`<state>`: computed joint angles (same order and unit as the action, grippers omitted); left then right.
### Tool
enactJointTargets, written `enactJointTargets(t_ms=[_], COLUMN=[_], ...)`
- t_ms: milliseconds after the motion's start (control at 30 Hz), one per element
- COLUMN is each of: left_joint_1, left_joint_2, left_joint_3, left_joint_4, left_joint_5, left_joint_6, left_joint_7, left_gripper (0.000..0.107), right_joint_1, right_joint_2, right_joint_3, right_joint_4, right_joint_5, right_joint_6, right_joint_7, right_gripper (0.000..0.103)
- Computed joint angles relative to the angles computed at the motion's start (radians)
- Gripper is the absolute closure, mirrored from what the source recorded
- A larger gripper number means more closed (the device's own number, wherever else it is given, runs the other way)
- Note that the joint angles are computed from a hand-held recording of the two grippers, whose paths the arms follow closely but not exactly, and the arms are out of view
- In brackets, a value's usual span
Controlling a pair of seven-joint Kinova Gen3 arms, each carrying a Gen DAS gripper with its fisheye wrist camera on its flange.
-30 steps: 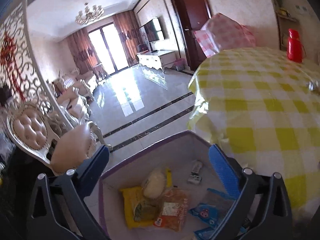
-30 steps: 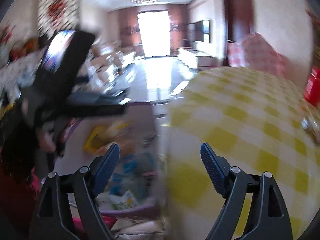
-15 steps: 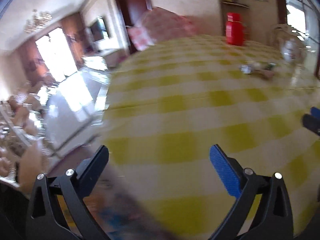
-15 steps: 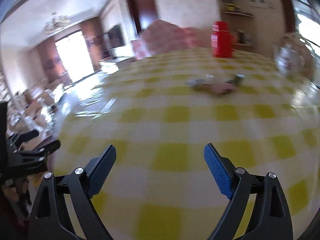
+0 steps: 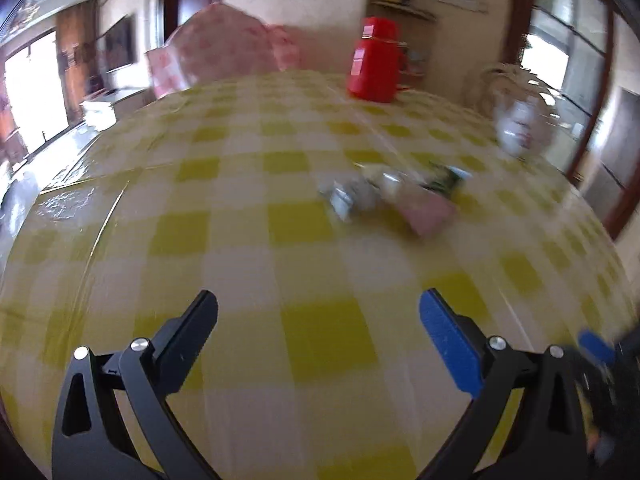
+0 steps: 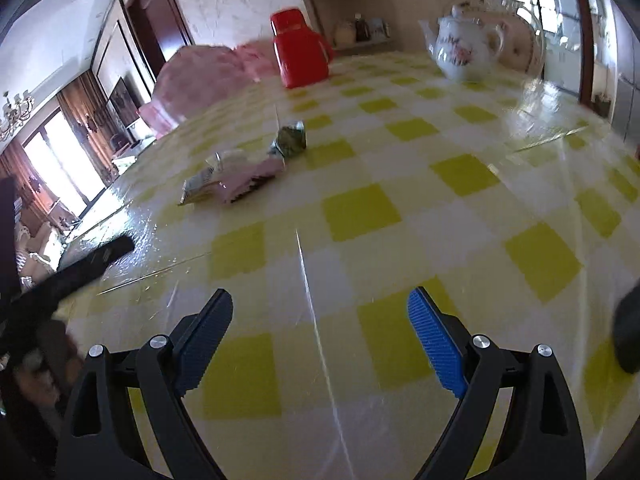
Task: Organize snacks
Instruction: 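Move both open tools back over the table to the remaining snacks, then grasp the pink bar with the right tool while the left tool grasps a white-and-orange packet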
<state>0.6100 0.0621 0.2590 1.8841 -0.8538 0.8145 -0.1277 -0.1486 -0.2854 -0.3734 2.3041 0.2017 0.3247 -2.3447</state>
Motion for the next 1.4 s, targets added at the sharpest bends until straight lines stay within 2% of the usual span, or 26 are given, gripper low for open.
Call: enactJointTargets(t_ms=[67, 133, 200, 267, 333, 400, 467, 533, 567, 633, 700, 733, 767, 833, 867, 967, 1067, 1133, 1200, 1300, 1400], left_joint_1=[-0.03, -0.046, -0.119, -0.158, -0.142, -0.096, -0.103, -0.081, -0.077, -0.118, -0.128, -0.125, -0.134, -0.123, -0.124, -0.113, -0.1, -0.1, -0.141, -0.114, -0.107], left_joint_2=[0.035, 0.039, 0.045, 0.046, 0.06, 0.086, 0.091, 0.072, 0.069, 0.071, 0.075, 0.076, 0.08, 0.088, 0.094, 0.11, 0.131, 0.149, 0.175, 0.2, 0.235], left_joint_3=[-0.051, -0.103, -0.089, -0.099, -0.142, -0.196, -0.196, -0.232, -0.236, -0.204, -0.191, -0.195, -0.183, -0.183, -0.179, -0.179, -0.182, -0.183, -0.149, -0.195, -0.211], left_joint_4=[-0.033, -0.032, -0.038, -0.024, -0.011, -0.017, -0.022, -0.005, -0.005, -0.007, -0.021, -0.024, -0.032, -0.043, -0.052, -0.071, -0.107, -0.139, -0.172, -0.21, -0.259], left_joint_5=[0.033, 0.032, 0.013, -0.005, -0.053, -0.102, -0.101, -0.118, -0.119, -0.096, -0.04, -0.02, 0.003, 0.015, 0.029, 0.072, 0.132, 0.193, 0.258, 0.301, 0.323], left_joint_6=[-0.051, -0.124, -0.205, -0.287, -0.352, -0.353, -0.334, -0.339, -0.326, -0.336, -0.318, -0.317, -0.312, -0.295, -0.294, -0.28, -0.252, -0.223, -0.199, -0.181, -0.166], left_joint_7=[-0.026, 0.003, 0.083, 0.164, 0.231, 0.236, 0.244, 0.294, 0.3, 0.264, 0.192, 0.164, 0.125, 0.086, 0.055, -0.026, -0.134, -0.215, -0.296, -0.356, -0.395], left_gripper=[0.006, 0.006, 0.006, 0.007, 0.007, 0.007, 0.007, 0.007, 0.007, 0.007, 0.007, 0.007, 0.007, 0.007, 0.006, 0.006, 0.006, 0.006, 0.006, 0.006, 0.006], right_joint_1=[-0.041, -0.043, -0.08, -0.169, -0.262, -0.355, -0.447, -0.54, -0.57, -0.585, -0.528, -0.487, -0.446, -0.353, -0.307, -0.216, -0.192, -0.119, -0.026, 0.113, 0.222], right_joint_2=[0.033, 0.079, 0.15, 0.213, 0.271, 0.345, 0.403, 0.473, 0.51, 0.565, 0.589, 0.579, 0.563, 0.529, 0.509, 0.464, 0.427, 0.397, 0.356, 0.315, 0.291], right_joint_3=[0.054, 0.036, 0.058, 0.14, 0.22, 0.289, 0.349, 0.416, 0.434, 0.414, 0.33, 0.283, 0.237, 0.154, 0.122, 0.065, 0.02, -0.049, -0.116, -0.227, -0.322], right_joint_4=[-0.027, -0.072, -0.121, -0.171, -0.228, -0.316, -0.402, -0.477, -0.521, -0.58, -0.613, -0.608, -0.584, -0.534, -0.505, -0.447, -0.402, -0.375, -0.338, -0.307, -0.301], right_joint_5=[-0.012, 0.042, 0.119, 0.177, 0.245, 0.298, 0.356, 0.431, 0.449, 0.492, 0.499, 0.504, 0.524, 0.548, 0.551, 0.556, 0.643, 0.64, 0.577, 0.475, 0.383], right_joint_6=[-0.005, 0.014, 0.015, 0.015, 0.038, 0.088, 0.169, 0.25, 0.291, 0.372, 0.438, 0.447, 0.443, 0.409, 0.385, 0.343, 0.359, 0.344, 0.28, 0.205, 0.157], right_joint_7=[0.033, 0.0, -0.081, -0.163, -0.244, -0.325, -0.407, -0.487, -0.51, -0.507, -0.451, -0.436, -0.425, -0.417, -0.41, -0.405, -0.478, -0.484, -0.439, -0.34, -0.245], right_gripper=[0.017, 0.017, 0.023, 0.027, 0.031, 0.031, 0.032, 0.032, 0.032, 0.032, 0.037, 0.048, 0.054, 0.078, 0.082, 0.083, 0.083, 0.083, 0.083, 0.083, 0.083])
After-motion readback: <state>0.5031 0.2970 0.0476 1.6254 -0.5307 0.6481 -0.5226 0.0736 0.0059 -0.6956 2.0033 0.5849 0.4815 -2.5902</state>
